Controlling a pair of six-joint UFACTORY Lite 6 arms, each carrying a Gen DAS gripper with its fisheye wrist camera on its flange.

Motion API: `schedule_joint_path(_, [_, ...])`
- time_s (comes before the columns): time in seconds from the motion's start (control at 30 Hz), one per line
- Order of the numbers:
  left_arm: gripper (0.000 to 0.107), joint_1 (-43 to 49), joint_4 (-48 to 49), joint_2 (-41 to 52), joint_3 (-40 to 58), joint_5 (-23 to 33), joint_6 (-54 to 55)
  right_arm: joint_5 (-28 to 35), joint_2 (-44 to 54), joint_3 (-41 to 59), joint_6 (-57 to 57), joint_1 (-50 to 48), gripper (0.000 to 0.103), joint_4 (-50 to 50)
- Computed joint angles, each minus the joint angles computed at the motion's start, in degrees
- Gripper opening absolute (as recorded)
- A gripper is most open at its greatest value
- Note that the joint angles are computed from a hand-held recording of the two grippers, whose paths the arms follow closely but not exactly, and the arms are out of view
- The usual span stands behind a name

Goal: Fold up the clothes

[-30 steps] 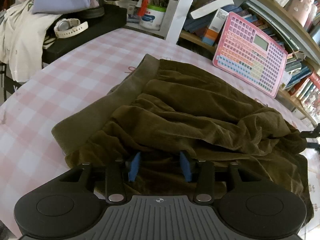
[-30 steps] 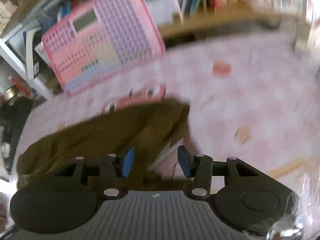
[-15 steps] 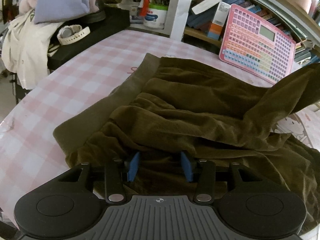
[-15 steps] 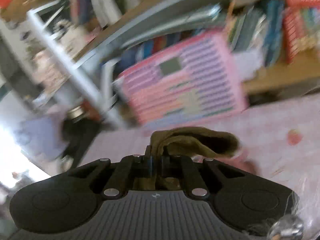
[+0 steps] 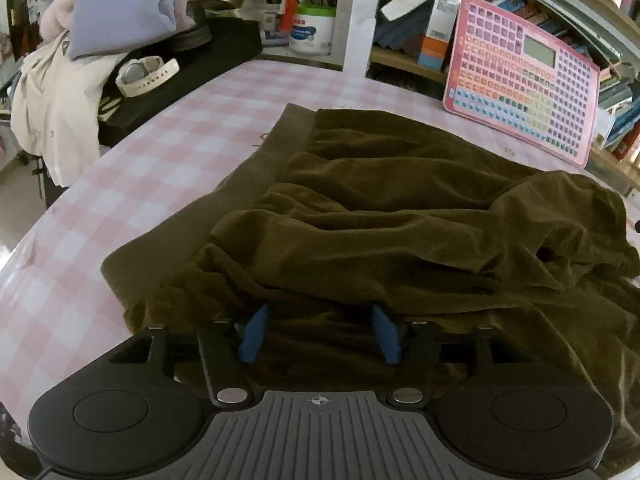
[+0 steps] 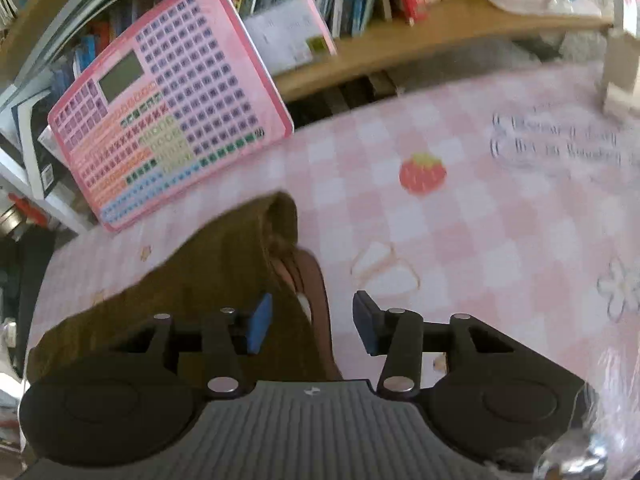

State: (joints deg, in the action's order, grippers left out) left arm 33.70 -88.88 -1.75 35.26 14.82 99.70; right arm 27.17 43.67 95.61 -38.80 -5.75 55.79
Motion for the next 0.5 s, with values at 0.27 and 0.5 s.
schedule_joint_path(0.27, [0.059, 1.0, -4.8, -5.2, -2.6, 0.1, 1.1, 0.5, -4.2, -9.4, -15.0, -0.1, 0.058, 13.8])
schedule_joint_path(0.5, [0.059, 4.6, 2.5, -12.4, -3.6, 1.8, -5.9, 0.2, -7.6, -14.7, -23.7, -1.0, 0.058, 19.3])
